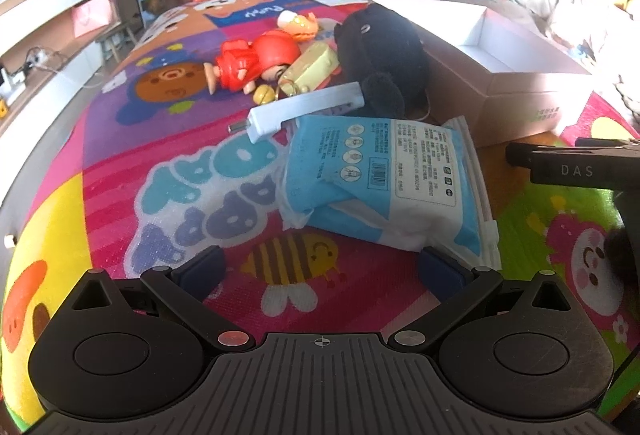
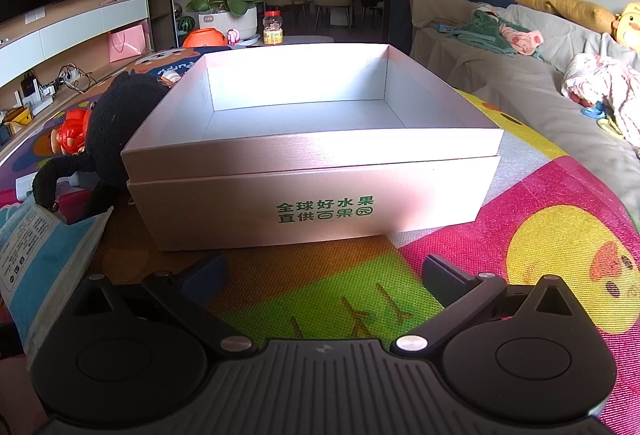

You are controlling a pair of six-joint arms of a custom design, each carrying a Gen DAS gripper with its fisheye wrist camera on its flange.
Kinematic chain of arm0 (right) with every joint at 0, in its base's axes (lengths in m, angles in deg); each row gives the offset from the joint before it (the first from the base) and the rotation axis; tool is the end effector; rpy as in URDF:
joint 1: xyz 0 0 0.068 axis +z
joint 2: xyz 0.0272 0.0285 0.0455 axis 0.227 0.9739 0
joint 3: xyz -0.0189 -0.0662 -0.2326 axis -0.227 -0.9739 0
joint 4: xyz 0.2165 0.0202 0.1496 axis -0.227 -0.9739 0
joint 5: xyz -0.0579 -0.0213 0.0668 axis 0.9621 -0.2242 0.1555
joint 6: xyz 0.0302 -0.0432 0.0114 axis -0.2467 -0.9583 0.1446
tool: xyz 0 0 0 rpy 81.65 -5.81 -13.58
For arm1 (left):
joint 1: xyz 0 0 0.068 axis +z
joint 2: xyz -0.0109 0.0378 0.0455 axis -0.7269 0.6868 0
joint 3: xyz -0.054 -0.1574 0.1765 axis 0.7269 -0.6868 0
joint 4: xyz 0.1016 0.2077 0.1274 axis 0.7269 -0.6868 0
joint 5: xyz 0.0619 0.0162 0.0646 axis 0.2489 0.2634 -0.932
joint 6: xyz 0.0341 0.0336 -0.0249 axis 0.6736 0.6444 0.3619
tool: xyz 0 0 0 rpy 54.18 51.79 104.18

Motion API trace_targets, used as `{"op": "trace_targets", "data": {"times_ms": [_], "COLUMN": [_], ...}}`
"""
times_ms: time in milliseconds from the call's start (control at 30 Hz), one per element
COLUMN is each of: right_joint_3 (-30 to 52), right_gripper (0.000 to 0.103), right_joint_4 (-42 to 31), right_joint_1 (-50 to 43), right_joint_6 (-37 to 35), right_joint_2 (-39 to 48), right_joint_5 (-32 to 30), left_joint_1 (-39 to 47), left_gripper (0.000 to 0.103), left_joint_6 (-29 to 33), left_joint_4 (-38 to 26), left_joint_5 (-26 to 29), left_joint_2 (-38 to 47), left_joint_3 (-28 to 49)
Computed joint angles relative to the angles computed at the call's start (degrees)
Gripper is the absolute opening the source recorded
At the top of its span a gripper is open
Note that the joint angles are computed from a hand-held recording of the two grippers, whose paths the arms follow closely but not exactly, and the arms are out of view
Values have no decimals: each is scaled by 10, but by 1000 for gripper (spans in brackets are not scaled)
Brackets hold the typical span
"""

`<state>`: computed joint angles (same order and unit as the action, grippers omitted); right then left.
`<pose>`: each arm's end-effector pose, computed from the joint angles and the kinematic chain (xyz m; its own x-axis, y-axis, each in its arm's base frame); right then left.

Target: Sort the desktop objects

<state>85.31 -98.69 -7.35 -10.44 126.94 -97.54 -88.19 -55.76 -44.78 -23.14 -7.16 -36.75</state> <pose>0.1636 -0.0506 0.1593 -0.6355 -0.0042 -0.7721 -0.0066 1.0000 0.0000 0.1331 -0.1015 0.1856 -0.7367 0.1388 -0.6618 0.1778 0.9840 0.0083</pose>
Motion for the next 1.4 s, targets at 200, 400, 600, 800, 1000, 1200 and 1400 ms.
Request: {"op": "trace_targets", "data": {"times_ms": [200,400,600,800,1000,1200,1400], "right_joint_3": [99,197,358,586,973,1223,1091], "right_gripper": [103,103,103,89,78,50,7], "right_joint_4": [-99,-194,-384,-338,-355,-401,-362], "right_joint_1": [34,33,20,190,299,343,329], "right_joint_6": [23,-44,-157,-42,135,186,149], "right_joint_2": [87,187,231,382,782,1024,932], "right_joint_5": [51,48,-57,-34,40,134,80], "left_joint_1": [50,78,229,341,377,456,429], "left_gripper": [103,103,103,103,103,103,103], "left_joint_6": [51,98,175,199,194,204,199], "left_joint_4": [-5,50,90,86,57,49,49], "left_joint_5": [97,74,94,219,260,321,331], "left_joint_2": [-24,-7,-25,-33,-93,-127,-127], "left_joint_3": [12,6,-1,1,-8,-17,-25]}}
